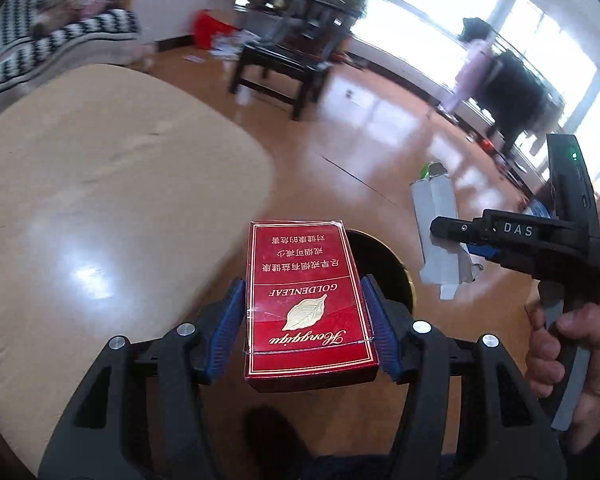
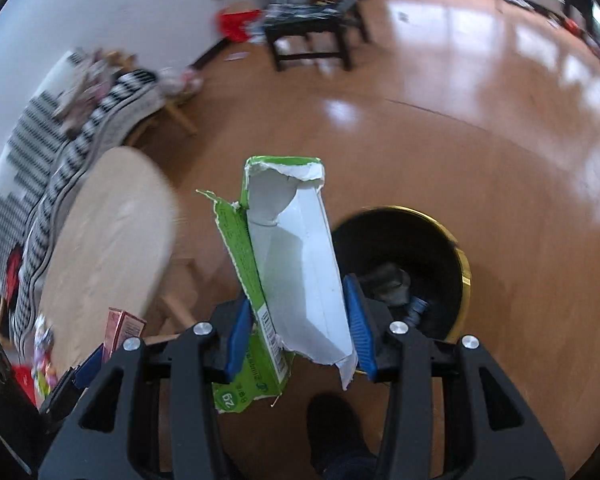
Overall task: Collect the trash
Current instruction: 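Carry both boxes over the bin and open both tools to drop them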
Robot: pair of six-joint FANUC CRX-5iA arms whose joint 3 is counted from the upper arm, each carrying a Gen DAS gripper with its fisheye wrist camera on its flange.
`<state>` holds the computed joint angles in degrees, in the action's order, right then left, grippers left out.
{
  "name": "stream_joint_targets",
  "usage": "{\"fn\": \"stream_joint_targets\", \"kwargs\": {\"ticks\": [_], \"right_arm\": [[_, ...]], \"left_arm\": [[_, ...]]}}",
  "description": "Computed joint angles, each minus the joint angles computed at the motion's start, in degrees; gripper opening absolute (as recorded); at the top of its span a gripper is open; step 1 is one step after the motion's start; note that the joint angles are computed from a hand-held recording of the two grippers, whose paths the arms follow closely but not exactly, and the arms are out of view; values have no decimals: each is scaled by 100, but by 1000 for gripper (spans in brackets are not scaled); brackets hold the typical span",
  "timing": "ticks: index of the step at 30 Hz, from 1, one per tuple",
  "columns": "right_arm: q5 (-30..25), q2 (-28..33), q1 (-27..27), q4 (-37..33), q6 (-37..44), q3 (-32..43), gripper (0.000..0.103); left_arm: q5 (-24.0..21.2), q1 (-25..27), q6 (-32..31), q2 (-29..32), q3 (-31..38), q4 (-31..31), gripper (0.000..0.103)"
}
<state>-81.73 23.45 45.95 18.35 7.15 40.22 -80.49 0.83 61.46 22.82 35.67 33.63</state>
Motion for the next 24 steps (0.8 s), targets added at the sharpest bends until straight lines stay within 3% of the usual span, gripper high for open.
{"fn": "stream_joint_targets", "kwargs": {"ticks": [6,16,18,20,21,24], "right_arm": [[324,-587,-142,-120,-574,-994,44],[187,-469,-143,-77,-515,-823,45],[152,-474,-134,-15,-537,-846,48],[93,-455,-116,35,-616,-831,67],[117,-500,-109,63,-645,-899,68],[140,-542,-97,97,-679,-958,68]], "left_arm": [[-115,-460,21,437,181,-50,57],[-136,-731,130,831,378,-53,57],[-161,-758,165,873,381,-11,58],[-204,-744,160,927,417,-15,67],[-144,-778,184,931,424,-74,74],[-121,-818,170,969,495,-149,76]]}}
